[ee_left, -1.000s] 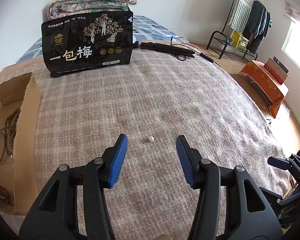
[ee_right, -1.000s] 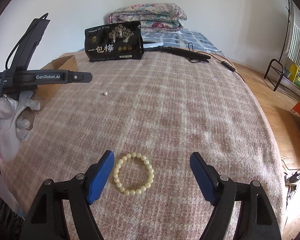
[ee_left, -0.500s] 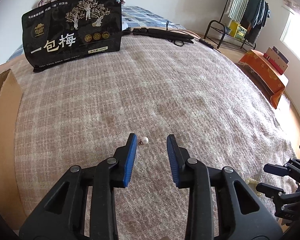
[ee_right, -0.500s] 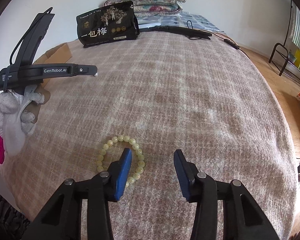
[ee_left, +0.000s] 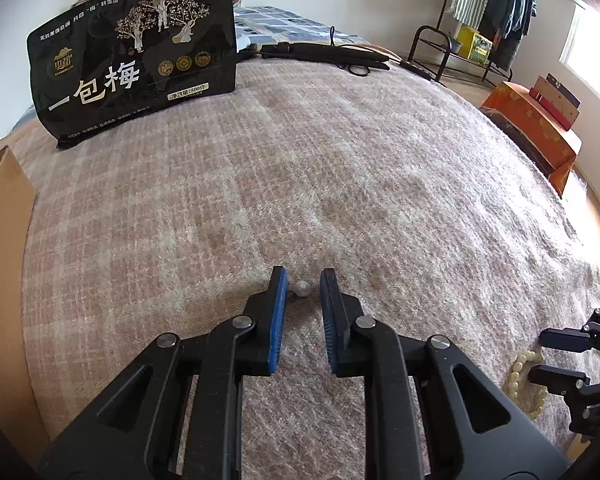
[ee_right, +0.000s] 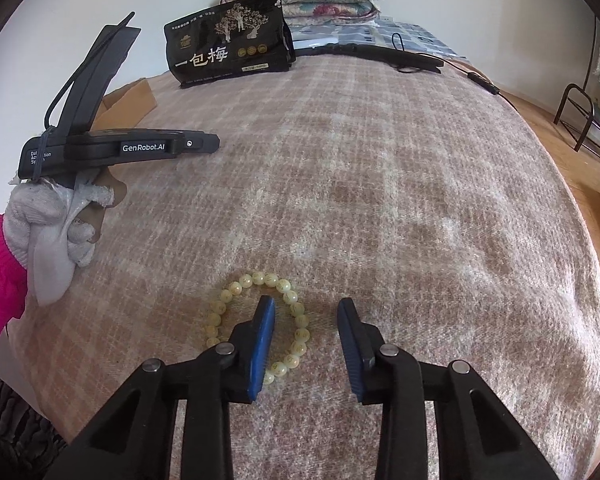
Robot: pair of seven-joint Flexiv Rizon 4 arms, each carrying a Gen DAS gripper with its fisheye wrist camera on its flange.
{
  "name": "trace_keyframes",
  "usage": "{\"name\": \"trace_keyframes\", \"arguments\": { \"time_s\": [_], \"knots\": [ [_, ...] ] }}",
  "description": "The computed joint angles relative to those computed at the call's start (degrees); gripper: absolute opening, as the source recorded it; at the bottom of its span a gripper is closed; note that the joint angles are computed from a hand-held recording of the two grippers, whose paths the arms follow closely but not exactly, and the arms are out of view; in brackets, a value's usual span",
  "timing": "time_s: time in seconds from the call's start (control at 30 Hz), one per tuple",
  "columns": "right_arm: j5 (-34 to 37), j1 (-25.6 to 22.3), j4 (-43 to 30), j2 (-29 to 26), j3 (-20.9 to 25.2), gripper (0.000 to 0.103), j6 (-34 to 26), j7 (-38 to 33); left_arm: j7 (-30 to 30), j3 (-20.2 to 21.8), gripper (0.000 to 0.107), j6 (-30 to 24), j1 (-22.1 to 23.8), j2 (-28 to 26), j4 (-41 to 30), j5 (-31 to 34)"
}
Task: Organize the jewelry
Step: 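Close the left tool on the small pearl while the right tool grasps the bead bracelet, then carry the pearl with the left tool while the right tool carries the bracelet over the box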
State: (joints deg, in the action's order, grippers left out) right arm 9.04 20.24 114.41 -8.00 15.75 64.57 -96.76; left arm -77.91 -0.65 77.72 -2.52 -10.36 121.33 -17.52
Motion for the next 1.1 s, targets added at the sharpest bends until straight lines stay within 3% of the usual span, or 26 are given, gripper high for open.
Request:
{"name": "trace_keyframes", "arguments": {
  "time_s": [0.23,0.5,1.1],
  "knots": [
    [-0.81,0.38,-0.48,-0.79,0.11,0.027,-0.41,0.11,0.84,-0.65,0.009,0.42,0.56,-0.40,0.17,-1.60],
    [-1.41,0.49,-0.28,-0.63,0.10,0.006,-0.84,0.03,0.79,-0.40,0.009,0.61,0.32,0.22,0.63,-1.78],
    [0.98,0.60,-0.27,2.95,-0.08,0.005,0.69,1.26,2.09,0.91,0.009,2.21,-0.21,7.60,4.86,-5.58]
  ]
}}
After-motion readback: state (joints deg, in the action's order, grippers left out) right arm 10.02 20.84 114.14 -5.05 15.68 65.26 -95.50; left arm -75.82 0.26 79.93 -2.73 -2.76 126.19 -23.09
